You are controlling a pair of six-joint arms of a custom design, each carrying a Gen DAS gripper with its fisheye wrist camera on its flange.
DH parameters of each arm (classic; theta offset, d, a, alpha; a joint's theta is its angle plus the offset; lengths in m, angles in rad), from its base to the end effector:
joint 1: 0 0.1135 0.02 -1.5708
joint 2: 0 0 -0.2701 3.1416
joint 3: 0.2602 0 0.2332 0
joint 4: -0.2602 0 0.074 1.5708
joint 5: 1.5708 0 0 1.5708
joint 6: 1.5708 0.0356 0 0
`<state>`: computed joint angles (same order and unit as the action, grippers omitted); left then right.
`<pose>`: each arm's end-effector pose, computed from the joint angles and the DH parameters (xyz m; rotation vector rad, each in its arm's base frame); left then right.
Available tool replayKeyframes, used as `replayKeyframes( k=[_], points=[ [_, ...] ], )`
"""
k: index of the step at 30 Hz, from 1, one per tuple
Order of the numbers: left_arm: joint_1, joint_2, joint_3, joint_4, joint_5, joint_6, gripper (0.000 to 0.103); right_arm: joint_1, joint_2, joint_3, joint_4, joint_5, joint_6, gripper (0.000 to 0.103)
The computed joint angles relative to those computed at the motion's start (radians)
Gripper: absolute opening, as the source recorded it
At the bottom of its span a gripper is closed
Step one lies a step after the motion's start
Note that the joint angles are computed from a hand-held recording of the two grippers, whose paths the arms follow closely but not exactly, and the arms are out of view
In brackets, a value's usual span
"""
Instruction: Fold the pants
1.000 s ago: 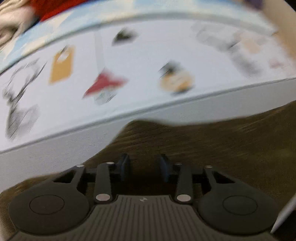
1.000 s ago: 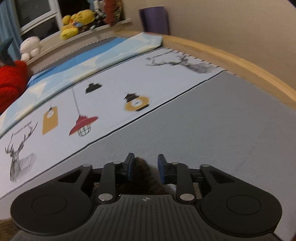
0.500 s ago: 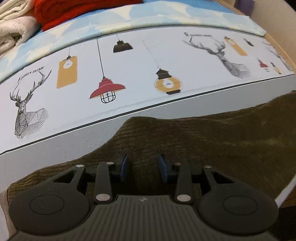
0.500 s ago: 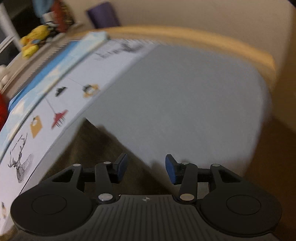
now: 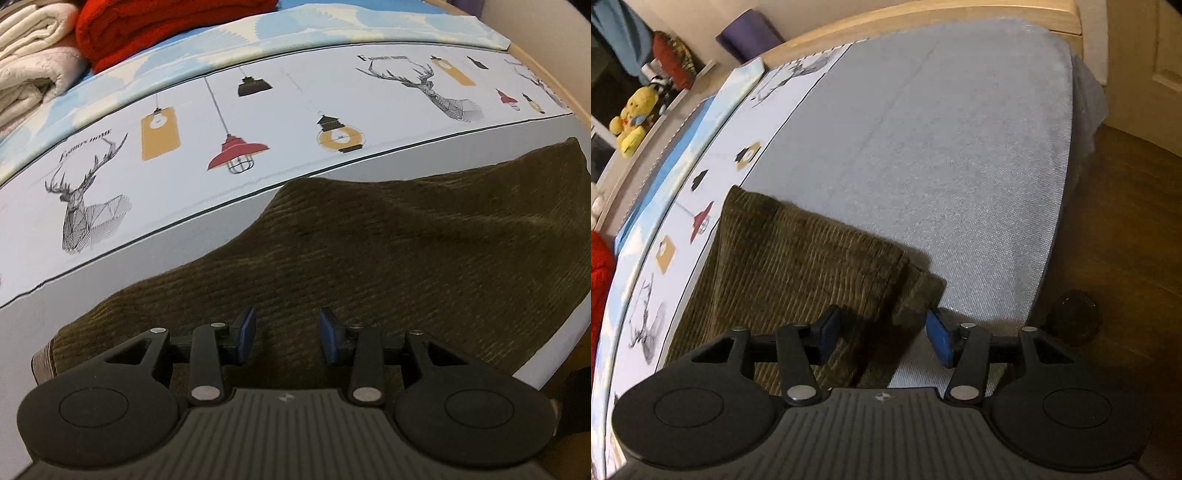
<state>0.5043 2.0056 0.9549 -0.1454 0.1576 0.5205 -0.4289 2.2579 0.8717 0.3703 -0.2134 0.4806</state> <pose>0.2984 0.1583 0.0911 0.0632 2.7379 0.0660 0.3205 -0.1383 0.0193 1.0616 2.3502 0.2949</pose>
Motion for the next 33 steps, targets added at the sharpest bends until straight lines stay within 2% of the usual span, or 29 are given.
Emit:
replayKeyframes(
  k=[1, 4, 13, 15, 17, 20, 24, 27, 30, 33],
  points=[
    [0.005, 0.000, -0.002, 0.000, -0.003, 0.003, 0.042, 0.011, 0.000, -0.001, 0.008, 0.025, 0.021, 0.039],
    [0.019, -0.003, -0.005, 0.002, -0.007, 0.014, 0.042, 0.028, 0.001, -0.008, 0.034, 0.044, 0.048, 0.023],
    [0.050, -0.004, 0.018, -0.021, 0.027, 0.026, 0.042, 0.069, -0.058, -0.070, 0.112, 0.105, 0.072, 0.018],
    [0.055, -0.007, 0.020, -0.023, 0.034, 0.030, 0.042, 0.102, -0.104, -0.099, 0.122, 0.152, 0.031, 0.018],
    [0.064, -0.010, 0.026, -0.027, 0.049, 0.032, 0.042, 0.175, -0.168, -0.121, 0.131, 0.241, -0.063, 0.018],
    [0.085, -0.020, 0.039, -0.039, 0.079, 0.023, 0.042, 0.349, -0.267, -0.159, 0.170, 0.432, -0.267, 0.017],
    [0.122, -0.028, 0.057, -0.059, 0.121, 0.016, 0.042, 0.636, -0.418, -0.206, 0.215, 0.567, -0.409, 0.016],
    [0.152, -0.032, 0.064, -0.072, 0.134, 0.023, 0.042, 0.928, -0.477, -0.230, 0.287, 0.660, -0.505, 0.016],
    [0.196, -0.029, 0.074, -0.092, 0.150, 0.042, 0.042, 1.206, -0.428, -0.244, 0.413, 0.697, -0.605, 0.016],
    [0.244, -0.023, 0.088, -0.110, 0.164, 0.058, 0.042, 1.413, -0.259, -0.208, 0.474, 0.627, -0.664, 0.016]
  ],
)
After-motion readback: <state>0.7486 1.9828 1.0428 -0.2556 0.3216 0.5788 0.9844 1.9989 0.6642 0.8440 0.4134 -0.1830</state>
